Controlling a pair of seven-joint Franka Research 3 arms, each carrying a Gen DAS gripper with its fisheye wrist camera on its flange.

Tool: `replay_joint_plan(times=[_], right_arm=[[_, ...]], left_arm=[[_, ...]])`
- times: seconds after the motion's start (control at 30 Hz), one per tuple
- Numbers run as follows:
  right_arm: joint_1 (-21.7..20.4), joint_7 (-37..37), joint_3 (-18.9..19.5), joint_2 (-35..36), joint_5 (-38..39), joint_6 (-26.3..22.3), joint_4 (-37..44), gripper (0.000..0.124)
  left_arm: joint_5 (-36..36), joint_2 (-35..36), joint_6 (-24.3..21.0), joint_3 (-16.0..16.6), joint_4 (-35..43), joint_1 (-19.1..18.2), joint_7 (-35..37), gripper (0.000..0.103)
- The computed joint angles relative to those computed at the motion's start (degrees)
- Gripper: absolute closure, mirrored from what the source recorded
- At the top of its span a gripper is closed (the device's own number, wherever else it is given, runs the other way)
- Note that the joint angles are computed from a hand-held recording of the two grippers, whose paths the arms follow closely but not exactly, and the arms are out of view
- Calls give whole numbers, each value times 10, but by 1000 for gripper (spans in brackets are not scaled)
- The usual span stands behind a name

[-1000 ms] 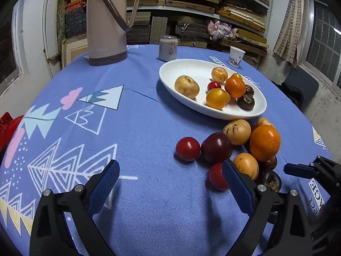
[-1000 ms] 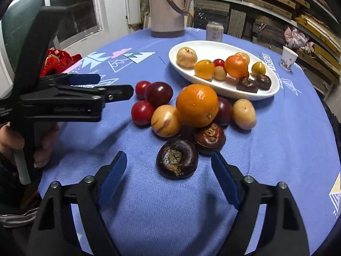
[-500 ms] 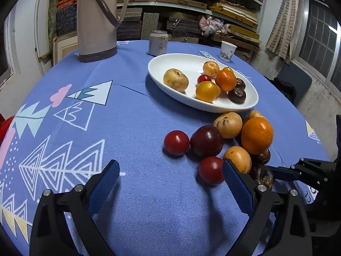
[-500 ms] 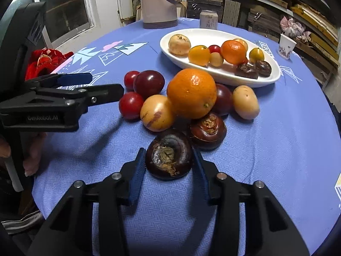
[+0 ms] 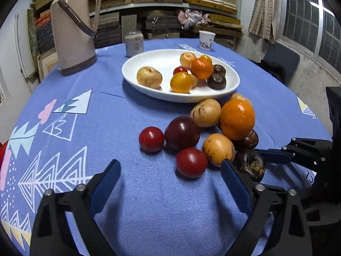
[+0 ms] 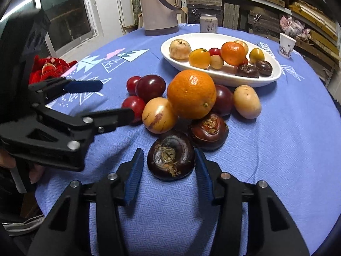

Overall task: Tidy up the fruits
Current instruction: 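Grasp another dark brown fruit with the right tool while the left tool grasps a red tomato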

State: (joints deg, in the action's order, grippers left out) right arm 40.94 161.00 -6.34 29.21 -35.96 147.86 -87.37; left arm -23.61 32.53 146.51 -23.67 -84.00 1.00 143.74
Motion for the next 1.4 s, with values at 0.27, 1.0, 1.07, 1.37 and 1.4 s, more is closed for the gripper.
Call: replay_joint_plan(times=[0.27, 1.0, 1.07, 1.37, 1.4], right_arm=[[0, -9, 1, 1, 6, 10, 0, 68], [9, 2, 4, 16, -20, -65, 35, 81], [8, 3, 4, 15, -21, -65, 34, 81], [10, 18, 3, 8, -30, -52, 21, 82], [10, 20, 2, 7, -32, -52, 20, 82]], left_arm=[[13, 36, -100, 10, 67, -7, -18, 55], [69, 36, -85, 22, 66, -41, -16, 40], [69, 39, -92, 21, 72, -40, -16, 40], [61, 39, -72, 23, 68, -37, -35, 71], [53, 49, -92, 18, 86, -32, -41, 71]])
